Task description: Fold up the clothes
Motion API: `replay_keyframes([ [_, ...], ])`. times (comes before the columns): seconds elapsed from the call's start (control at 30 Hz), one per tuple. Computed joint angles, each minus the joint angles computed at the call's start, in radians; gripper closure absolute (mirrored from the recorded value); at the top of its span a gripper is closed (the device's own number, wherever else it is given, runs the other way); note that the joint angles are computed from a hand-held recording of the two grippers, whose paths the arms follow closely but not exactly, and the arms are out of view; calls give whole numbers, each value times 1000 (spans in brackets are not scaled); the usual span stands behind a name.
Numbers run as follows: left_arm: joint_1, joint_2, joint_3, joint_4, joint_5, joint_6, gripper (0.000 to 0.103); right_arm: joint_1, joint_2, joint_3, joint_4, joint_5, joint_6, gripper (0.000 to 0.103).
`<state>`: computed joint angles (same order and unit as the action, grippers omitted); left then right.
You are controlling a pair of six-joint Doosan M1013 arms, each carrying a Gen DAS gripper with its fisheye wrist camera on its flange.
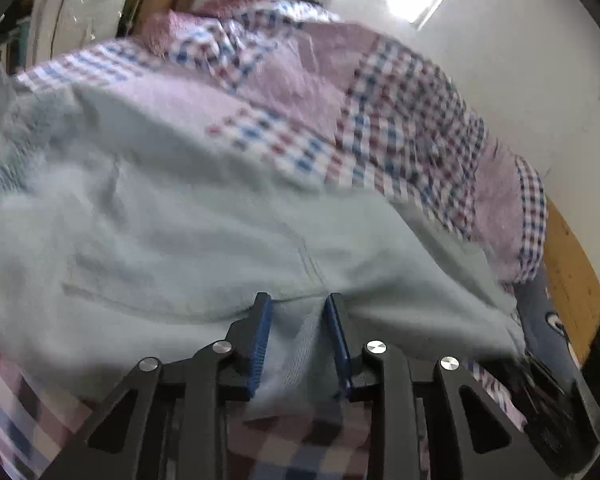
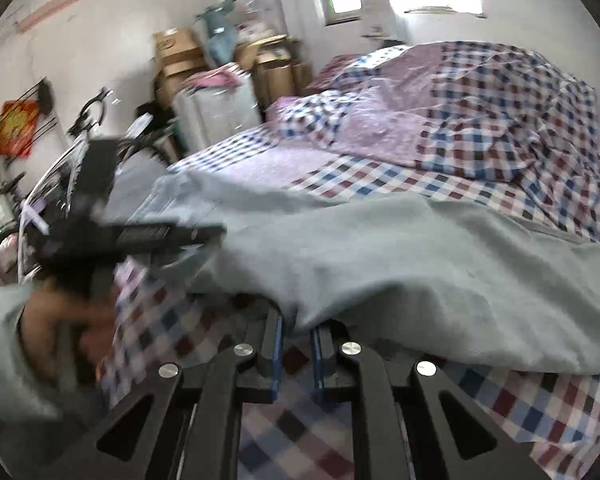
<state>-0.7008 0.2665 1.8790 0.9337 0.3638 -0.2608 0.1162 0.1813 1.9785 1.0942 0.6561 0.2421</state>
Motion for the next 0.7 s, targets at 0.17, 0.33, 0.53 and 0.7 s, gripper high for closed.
replay_keyframes([
  [0.17, 14, 23, -28, -185, 123, 157, 72, -21, 77, -22, -144, 77, 152, 89],
  [0.33, 9, 28, -36, -236, 114, 229, 68, -26, 102, -39, -216, 133, 213, 86],
  [0.53, -40, 38, -66, -133, 22, 366, 31, -66, 103, -39, -220, 197, 230, 84],
  [0.7, -83, 77, -128, -177, 25, 598, 31, -165, 76, 1, -97, 185, 219, 67],
])
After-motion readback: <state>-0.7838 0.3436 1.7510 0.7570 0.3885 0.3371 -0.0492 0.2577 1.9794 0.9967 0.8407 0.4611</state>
